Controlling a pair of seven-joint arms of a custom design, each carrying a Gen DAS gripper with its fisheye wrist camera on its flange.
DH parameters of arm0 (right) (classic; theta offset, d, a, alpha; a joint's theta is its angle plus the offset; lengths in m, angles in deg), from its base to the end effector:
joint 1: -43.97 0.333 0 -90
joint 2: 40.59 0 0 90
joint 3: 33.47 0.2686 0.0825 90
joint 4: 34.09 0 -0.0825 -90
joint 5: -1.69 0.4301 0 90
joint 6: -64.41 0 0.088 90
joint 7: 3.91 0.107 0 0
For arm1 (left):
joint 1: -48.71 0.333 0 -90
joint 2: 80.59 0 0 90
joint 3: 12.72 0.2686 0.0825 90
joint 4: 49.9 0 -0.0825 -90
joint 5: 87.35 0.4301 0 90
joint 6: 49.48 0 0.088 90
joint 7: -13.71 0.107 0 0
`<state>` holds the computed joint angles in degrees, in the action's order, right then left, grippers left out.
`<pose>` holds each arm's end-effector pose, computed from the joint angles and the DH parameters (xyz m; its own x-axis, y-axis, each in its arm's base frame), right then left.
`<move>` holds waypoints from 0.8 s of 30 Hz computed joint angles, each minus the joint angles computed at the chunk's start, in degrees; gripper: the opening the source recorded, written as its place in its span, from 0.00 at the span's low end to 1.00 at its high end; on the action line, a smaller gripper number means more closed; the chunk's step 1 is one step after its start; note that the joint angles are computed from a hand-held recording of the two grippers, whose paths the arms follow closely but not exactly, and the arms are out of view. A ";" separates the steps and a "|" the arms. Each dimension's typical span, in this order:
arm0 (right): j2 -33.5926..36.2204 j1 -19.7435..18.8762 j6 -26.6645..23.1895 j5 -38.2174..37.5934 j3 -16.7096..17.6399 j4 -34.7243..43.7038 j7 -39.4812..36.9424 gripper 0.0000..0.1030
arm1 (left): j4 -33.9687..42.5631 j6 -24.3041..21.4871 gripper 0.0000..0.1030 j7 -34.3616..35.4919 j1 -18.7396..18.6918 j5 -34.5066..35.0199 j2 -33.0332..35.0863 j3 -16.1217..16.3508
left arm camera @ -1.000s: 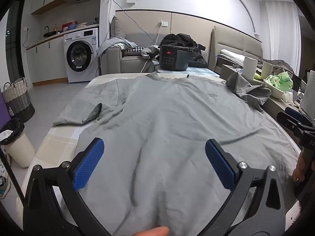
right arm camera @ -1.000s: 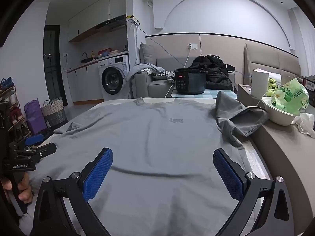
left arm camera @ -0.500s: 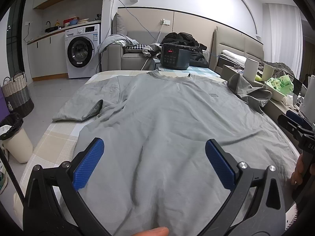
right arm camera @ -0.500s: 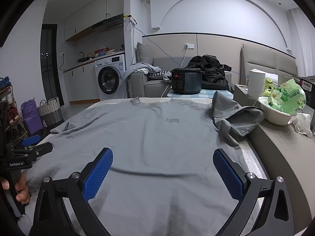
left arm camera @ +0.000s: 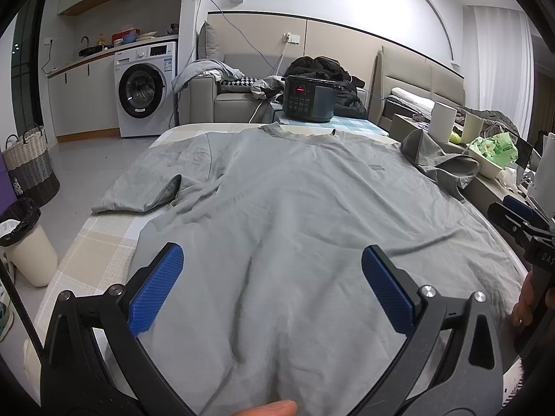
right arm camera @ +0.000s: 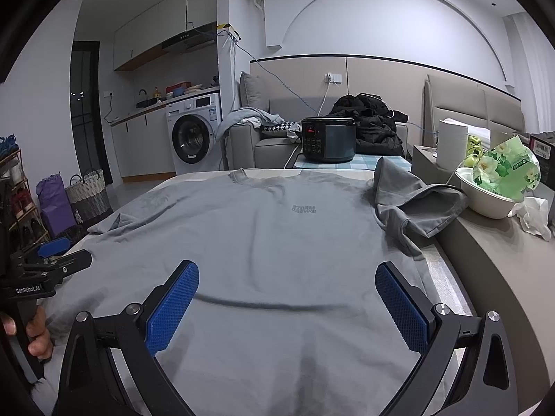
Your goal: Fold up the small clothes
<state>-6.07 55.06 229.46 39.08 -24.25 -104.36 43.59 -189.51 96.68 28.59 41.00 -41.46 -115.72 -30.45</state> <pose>0.7638 0.2065 0.4904 0.4911 -0.8688 -0.0641 -0.3979 -0.1583 -0.9037 0.4365 -0.2284 0.5312 0.2760 -0.9580 0.0782 -0.4823 -0.2084 -0.8508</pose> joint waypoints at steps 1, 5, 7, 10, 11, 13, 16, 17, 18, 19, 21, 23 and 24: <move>0.16 0.00 -0.13 -0.05 -0.04 0.22 0.11 1.00 | -0.05 0.02 0.99 0.01 -0.02 -0.04 -0.06 0.01; 0.44 -0.12 -0.09 0.00 0.11 0.46 -0.01 1.00 | -0.04 0.05 0.99 0.01 0.06 -0.10 0.00 0.00; 0.36 -0.08 -0.02 -0.06 0.05 0.33 0.03 1.00 | -0.09 0.14 0.99 -0.03 0.10 -0.04 -0.04 -0.02; 0.34 -0.16 0.02 0.09 0.20 0.29 -0.16 1.00 | -0.12 0.14 0.99 0.06 0.05 -0.12 -0.09 0.00; 0.47 -0.10 -0.04 0.00 0.07 0.46 0.01 1.00 | -0.10 0.21 0.99 0.08 0.11 -0.08 -0.03 0.03; 0.34 -0.12 0.04 0.05 0.12 0.27 -0.07 1.00 | -0.14 0.16 0.99 0.07 0.08 -0.15 -0.11 0.00; 0.68 -0.21 -0.09 0.08 0.16 0.64 -0.17 1.00 | -0.14 0.32 0.99 0.14 0.12 -0.20 -0.03 0.10; 0.64 -0.19 -0.06 0.06 0.12 0.59 -0.10 1.00 | -0.15 0.19 0.99 0.13 0.06 -0.25 -0.12 0.02; 0.35 -0.28 0.13 0.24 0.27 0.14 -0.29 1.00 | -0.15 0.21 0.99 0.11 0.10 -0.24 -0.10 0.03; 0.29 -0.28 0.16 0.28 0.28 0.05 -0.33 1.00 | -0.16 0.28 0.99 0.07 0.14 -0.22 -0.07 0.04; 0.22 -0.26 0.26 0.32 0.24 -0.11 -0.29 1.00 | -0.13 0.25 0.99 0.17 0.09 -0.28 -0.04 0.06; 0.20 -0.29 0.29 0.37 0.25 -0.18 -0.36 1.00 | -0.12 0.25 0.99 0.22 0.10 -0.32 -0.03 0.09; 0.21 -0.25 0.31 0.35 0.24 -0.14 -0.37 1.00 | -0.13 0.28 0.99 0.17 0.15 -0.27 -0.03 0.07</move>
<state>-5.85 54.81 229.77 39.43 -24.01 -104.50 43.22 -189.64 96.96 28.76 41.15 -41.73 -115.76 -30.38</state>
